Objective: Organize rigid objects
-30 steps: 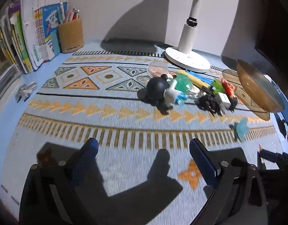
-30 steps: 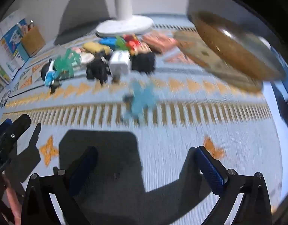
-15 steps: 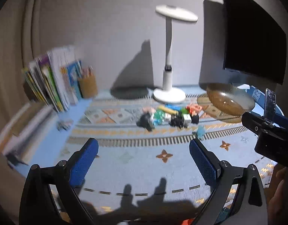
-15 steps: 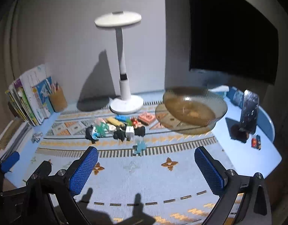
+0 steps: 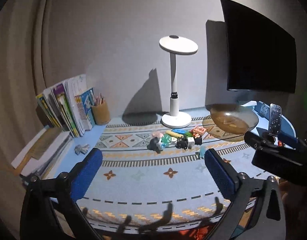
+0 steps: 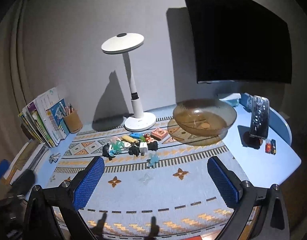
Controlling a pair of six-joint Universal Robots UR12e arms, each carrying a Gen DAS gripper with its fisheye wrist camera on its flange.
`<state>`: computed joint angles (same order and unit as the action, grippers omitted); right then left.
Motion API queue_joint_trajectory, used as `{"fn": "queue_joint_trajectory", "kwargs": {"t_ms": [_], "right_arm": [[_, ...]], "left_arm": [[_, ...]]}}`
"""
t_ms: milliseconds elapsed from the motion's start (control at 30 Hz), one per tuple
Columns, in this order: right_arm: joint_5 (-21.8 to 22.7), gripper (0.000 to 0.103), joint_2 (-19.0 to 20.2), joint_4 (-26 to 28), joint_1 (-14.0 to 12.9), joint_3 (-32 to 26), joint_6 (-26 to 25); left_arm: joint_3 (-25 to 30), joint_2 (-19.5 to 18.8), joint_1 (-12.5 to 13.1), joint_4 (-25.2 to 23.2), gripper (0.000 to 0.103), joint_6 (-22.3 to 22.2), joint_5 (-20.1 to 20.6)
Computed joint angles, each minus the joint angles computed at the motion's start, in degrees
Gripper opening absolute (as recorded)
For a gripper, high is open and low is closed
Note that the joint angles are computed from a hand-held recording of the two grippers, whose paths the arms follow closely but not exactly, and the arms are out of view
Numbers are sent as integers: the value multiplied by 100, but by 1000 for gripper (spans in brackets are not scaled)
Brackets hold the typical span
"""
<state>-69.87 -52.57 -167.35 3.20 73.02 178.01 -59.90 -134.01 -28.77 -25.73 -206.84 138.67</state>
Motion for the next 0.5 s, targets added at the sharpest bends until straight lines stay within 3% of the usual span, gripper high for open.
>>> {"fn": "queue_joint_trajectory", "kwargs": {"t_ms": [200,300,367,500], "right_arm": [[-143,103,-22,39,16,21,-180],[-243,103,49,-55,48,-38,-223],[-359,103,138,92,86,-174,-280],[-502,103,401,638,153,-546,-358]], "left_arm": [[50,-21,78,-263,103,-323,-28],[-23,-39,140,132,103,-133,-182],[13,-84,183,258,103,-10,-272],[241,-216,312,26,103,14,-536]]}}
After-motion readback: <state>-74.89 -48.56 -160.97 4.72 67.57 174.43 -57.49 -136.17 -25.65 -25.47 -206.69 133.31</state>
